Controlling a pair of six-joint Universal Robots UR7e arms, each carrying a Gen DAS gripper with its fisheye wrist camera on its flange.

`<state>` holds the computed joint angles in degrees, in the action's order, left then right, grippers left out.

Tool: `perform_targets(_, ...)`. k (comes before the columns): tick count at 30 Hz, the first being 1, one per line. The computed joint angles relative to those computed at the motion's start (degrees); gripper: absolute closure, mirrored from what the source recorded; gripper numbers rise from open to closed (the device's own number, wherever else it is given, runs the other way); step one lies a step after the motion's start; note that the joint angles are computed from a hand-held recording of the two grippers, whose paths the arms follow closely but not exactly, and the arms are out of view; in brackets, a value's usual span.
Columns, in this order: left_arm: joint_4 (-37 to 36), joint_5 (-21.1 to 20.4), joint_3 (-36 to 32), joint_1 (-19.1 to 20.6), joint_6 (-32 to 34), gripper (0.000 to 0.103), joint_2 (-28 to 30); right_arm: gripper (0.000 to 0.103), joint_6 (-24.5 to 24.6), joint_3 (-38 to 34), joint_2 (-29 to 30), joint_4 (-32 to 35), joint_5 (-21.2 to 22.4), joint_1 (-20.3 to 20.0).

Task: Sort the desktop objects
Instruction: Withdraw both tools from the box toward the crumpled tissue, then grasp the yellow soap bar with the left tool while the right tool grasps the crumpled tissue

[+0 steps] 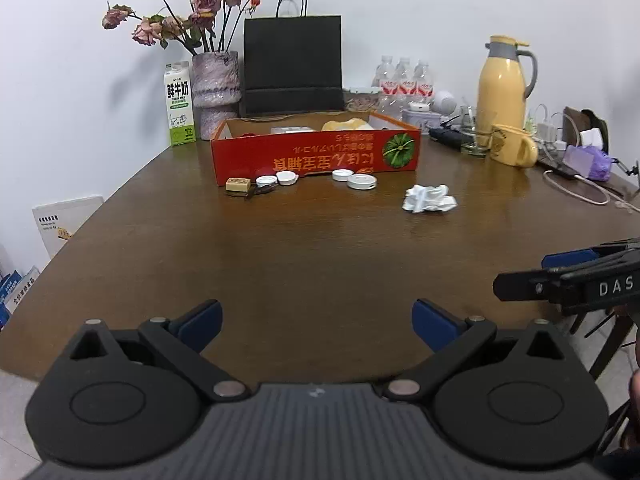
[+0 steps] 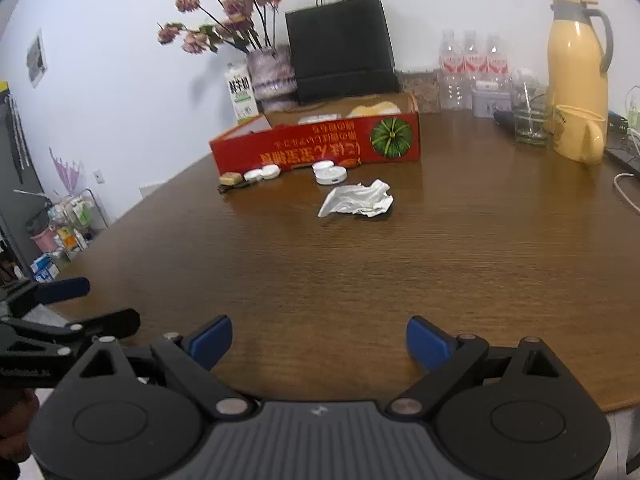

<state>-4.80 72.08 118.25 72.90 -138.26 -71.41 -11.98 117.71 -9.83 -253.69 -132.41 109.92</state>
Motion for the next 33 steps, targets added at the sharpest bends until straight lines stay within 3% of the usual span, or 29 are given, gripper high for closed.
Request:
perform_targets(5,-0.4,-0.9,-6.2,0.5,1.7,0.0,3.7,0.017,-2.6,-2.5,-2.9,4.2,0.2,-2.9)
perform_targets(8,-1.2,-1.8,-12.2,0.7,2.9,0.01,7.4,0.025,-6.3,-5.1,-4.2,6.0,1.5,-4.6)
perform_targets(11,5.2,-3.8,-22.9,0.7,2.7,0.02,13.7,0.03,-10.0,-8.7,-5.0,8.6,1.7,-6.0)
perform_targets(13,10.5,-2.2,-30.3,1.6,1.7,0.025,17.9,0.035,-10.4,-10.4,-5.6,11.1,2.4,-7.0)
perform_targets(15,13.5,-2.3,-37.1,2.1,2.1,0.043,22.0,0.043,-9.9,-11.5,-6.3,13.2,3.1,-8.0)
perform_targets(17,15.5,-1.9,-42.8,2.6,3.1,0.045,25.4,0.05,-10.7,-12.6,-6.5,14.2,3.9,-8.7)
perform_targets(21,19.3,-1.9,-51.3,3.4,4.5,0.046,31.0,0.052,-14.8,-15.2,-5.8,14.0,4.6,-9.2)
perform_targets(23,20.4,-4.1,-54.0,3.5,3.3,0.051,33.3,0.052,-16.1,-16.3,-5.4,14.0,4.6,-9.3)
perform_targets(26,21.8,-2.7,-55.7,4.3,2.6,0.06,34.7,0.047,-16.6,-16.7,-5.8,14.8,6.0,-9.6)
perform_targets(27,21.3,-2.5,-55.4,4.4,2.6,0.07,34.6,0.045,-17.2,-17.1,-5.7,14.8,6.1,-9.7)
perform_targets(31,22.2,-3.2,-56.3,4.3,1.5,0.072,35.2,0.045,-18.1,-19.9,-4.7,15.5,4.9,-9.8)
perform_targets(33,20.4,-3.9,-54.8,4.1,1.5,0.072,34.4,0.064,-17.6,-20.2,-4.7,16.6,5.0,-9.9)
